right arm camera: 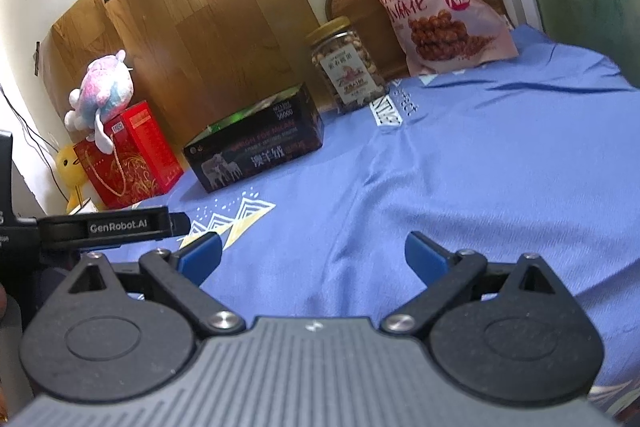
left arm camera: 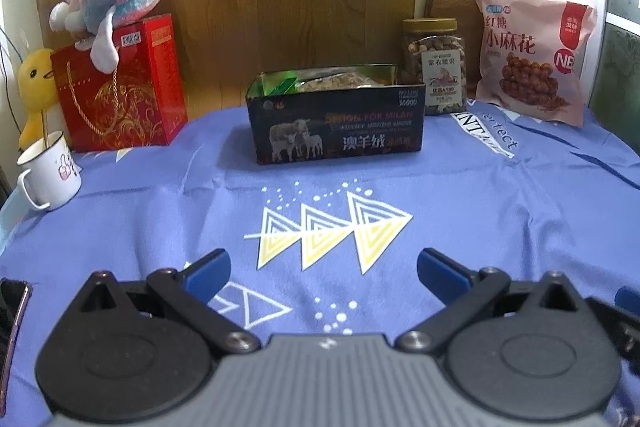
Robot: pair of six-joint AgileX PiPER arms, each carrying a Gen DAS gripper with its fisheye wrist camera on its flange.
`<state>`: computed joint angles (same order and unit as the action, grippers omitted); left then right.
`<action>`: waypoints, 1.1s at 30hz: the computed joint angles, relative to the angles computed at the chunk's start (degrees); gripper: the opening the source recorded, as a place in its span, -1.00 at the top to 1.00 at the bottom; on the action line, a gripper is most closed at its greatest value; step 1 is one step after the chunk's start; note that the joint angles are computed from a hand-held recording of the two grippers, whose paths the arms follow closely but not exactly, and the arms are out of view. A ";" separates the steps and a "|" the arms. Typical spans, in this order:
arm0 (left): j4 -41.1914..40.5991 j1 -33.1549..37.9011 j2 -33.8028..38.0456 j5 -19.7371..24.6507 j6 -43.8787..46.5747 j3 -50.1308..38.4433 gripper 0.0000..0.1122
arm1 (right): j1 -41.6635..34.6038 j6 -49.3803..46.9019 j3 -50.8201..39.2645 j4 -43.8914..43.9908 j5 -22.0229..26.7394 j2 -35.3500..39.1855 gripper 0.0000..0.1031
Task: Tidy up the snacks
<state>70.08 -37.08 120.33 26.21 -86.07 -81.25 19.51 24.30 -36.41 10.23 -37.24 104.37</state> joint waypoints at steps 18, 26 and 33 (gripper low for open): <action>1.53 2.61 -0.62 -1.93 -1.46 2.14 -0.83 | 1.27 -2.83 -3.28 0.33 2.39 1.20 -0.73; 3.27 2.64 0.02 -2.14 -2.33 1.37 -0.83 | 1.91 -4.84 -4.45 2.45 3.38 1.51 -0.59; 10.07 1.70 -1.70 0.05 -9.53 4.27 -0.83 | 2.36 -4.89 -3.48 2.81 2.27 0.71 -0.52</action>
